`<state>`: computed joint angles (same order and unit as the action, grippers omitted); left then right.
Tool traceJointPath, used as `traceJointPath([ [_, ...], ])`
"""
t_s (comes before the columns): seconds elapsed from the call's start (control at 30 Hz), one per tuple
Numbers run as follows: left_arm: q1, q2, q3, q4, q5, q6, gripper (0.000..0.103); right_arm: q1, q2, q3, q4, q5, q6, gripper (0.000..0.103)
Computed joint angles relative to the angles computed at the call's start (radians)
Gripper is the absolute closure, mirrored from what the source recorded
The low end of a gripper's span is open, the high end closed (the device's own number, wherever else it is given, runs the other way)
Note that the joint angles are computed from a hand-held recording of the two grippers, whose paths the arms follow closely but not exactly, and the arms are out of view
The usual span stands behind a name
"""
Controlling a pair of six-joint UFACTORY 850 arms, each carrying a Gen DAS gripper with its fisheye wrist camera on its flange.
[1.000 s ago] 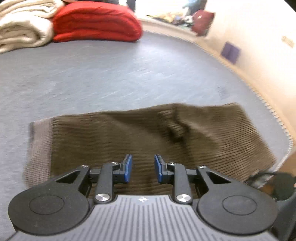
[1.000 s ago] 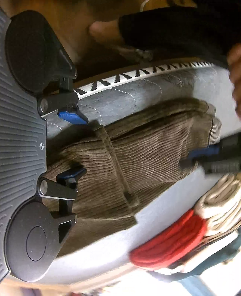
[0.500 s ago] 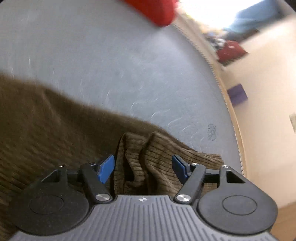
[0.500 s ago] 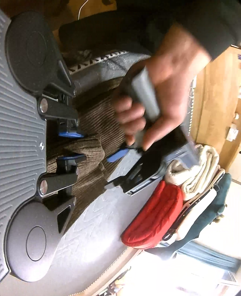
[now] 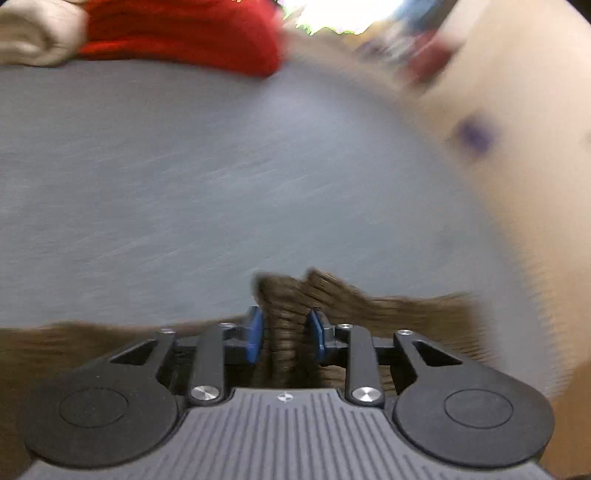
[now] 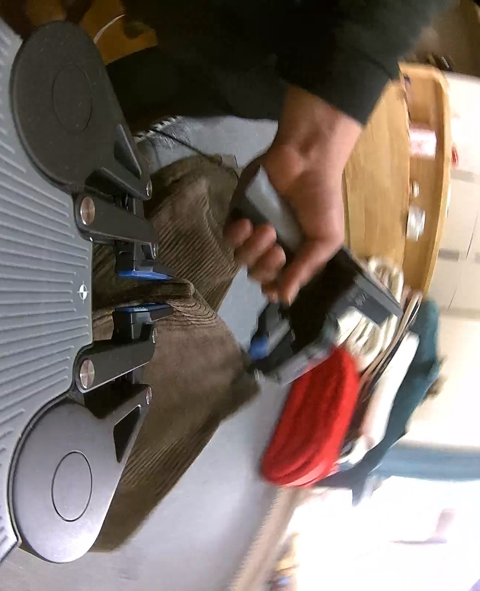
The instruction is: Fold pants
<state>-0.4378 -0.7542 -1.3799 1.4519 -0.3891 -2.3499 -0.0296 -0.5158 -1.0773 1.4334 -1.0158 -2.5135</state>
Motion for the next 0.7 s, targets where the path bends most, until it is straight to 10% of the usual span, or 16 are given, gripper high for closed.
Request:
traceJointPath([
  [0.2,-0.081,0.066,0.113,0.363,-0.100,-0.395,0.072,-0.010,-0.026,-0.071,0.104,0.225,0.301,0.047],
  [0.4,-0.151,-0.024,0.057,0.058,0.080,0.077,0.073,-0.017,-0.088,-0.163,0.094,0.613,0.707,0.042],
  [0.53,-0.196,-0.042,0.026,-0.156,0.004,0.406,0.073,-0.060,-0.164,-0.240,-0.125,0.577,1.126,0.040],
  [0.7,-0.200,-0.020,0.065,-0.070,0.023,0.264,0.072,-0.063,-0.189,-0.276,-0.197,0.571,1.268,0.038],
])
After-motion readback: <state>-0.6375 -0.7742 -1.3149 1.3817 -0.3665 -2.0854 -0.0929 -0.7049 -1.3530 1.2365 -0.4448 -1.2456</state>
